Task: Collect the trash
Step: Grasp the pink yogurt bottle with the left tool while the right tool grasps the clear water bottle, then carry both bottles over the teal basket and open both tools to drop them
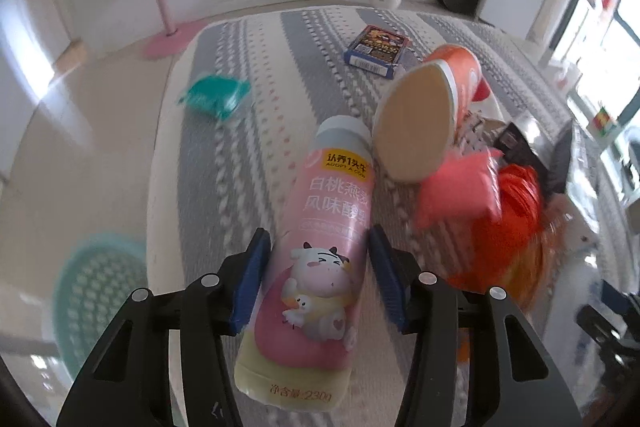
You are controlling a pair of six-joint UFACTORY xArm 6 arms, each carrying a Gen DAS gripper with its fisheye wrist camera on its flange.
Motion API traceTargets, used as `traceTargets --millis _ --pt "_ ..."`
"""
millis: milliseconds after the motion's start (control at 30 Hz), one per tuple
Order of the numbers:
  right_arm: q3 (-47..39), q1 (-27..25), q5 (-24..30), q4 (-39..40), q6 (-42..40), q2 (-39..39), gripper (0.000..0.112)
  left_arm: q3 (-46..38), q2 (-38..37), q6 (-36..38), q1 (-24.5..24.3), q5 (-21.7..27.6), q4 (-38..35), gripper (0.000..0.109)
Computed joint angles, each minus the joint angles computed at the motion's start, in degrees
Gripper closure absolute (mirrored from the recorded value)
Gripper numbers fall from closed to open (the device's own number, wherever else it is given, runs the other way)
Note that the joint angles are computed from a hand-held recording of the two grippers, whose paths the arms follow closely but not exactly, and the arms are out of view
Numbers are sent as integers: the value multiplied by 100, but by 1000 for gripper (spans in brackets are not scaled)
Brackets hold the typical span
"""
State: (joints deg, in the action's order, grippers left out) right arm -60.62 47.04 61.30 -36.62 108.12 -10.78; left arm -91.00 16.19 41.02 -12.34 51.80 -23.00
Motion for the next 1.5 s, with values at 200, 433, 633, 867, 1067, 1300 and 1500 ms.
traceTargets --millis 200,433,633,867,1067,1300,1500 --pt "-403 -169 290 434 -425 356 43 926 -858 -89 371 56 -259 61" --pt "-543 -212 480 959 -925 526 41 1780 -1570 -414 601 372 6 61" --pt "73 -68 291 968 -1070 16 60 2079 -1873 -305 487 409 120 60" --pt "1101 80 -355 518 -791 -1096 60 2127 -1730 -555 93 53 648 51" --pt "1315 45 -1387 84 -712 -1399 60 2051 -1842 -44 459 379 -449 63" --pt "-395 -34 -1862 -312 -2103 -144 60 1266 -1798 464 1683 1070 -2276 63" --pt "-3029 -229 -2213 475 -4296 2011 60 296 -1028 -146 2365 751 -2283 63"
